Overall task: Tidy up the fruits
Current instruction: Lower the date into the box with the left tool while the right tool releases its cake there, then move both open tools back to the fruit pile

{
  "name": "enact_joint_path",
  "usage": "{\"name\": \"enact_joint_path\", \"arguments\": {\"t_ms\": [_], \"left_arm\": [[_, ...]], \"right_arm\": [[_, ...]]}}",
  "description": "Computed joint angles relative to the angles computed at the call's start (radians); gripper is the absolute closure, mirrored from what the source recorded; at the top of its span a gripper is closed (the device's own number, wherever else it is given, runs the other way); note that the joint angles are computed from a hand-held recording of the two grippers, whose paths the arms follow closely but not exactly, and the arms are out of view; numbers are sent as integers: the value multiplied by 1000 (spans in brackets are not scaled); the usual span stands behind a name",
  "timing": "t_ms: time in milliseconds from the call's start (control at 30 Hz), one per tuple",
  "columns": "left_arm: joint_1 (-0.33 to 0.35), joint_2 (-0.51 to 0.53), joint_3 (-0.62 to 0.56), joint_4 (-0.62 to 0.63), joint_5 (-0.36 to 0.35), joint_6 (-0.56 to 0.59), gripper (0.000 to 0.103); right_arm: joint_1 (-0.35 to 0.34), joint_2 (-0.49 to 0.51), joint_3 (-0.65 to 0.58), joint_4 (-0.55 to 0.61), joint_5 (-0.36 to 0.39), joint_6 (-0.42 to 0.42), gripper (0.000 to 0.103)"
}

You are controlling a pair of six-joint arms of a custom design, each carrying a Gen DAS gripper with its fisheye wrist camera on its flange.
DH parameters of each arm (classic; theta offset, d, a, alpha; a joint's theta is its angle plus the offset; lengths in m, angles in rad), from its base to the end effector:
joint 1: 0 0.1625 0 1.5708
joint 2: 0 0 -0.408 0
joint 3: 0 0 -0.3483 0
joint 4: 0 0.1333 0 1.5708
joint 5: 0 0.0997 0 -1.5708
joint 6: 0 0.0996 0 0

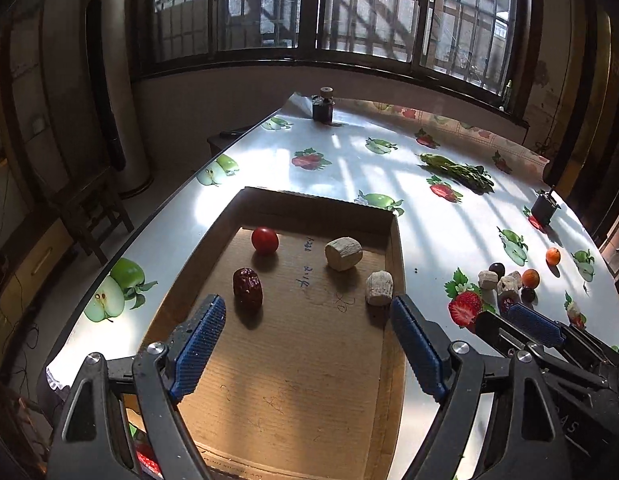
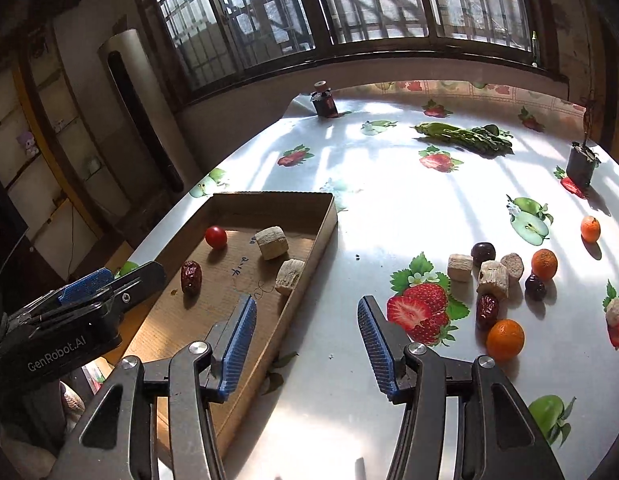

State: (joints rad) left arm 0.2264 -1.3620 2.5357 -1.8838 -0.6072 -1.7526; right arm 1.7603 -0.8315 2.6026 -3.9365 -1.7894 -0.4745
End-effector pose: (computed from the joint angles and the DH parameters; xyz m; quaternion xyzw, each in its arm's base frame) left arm -0.1867 -0.2637 0.1278 0.0261 0.8278 -0.4128 0.3790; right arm 0.1742 -0.3155 0.0980 0.2796 -0.9089 0.2734 0.1446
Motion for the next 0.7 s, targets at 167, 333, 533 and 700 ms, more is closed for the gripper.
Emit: {"name": "enact_joint_path", "arguments": {"t_ms": [167, 333, 533, 700], "left_arm": [[-21, 67, -32, -9, -11, 15, 19], [-16, 129, -59, -44, -14, 45, 19], [-2, 206, -78, -134, -28, 121, 19], [25, 251, -76, -259, -48, 217, 19]], "right_arm": [[-74, -74, 62, -37, 50, -16, 46], [-140, -131, 96, -46, 91, -44, 45], [-233, -206, 125, -34, 141, -84, 44], [-360, -333, 137, 23, 180, -118, 44]]}}
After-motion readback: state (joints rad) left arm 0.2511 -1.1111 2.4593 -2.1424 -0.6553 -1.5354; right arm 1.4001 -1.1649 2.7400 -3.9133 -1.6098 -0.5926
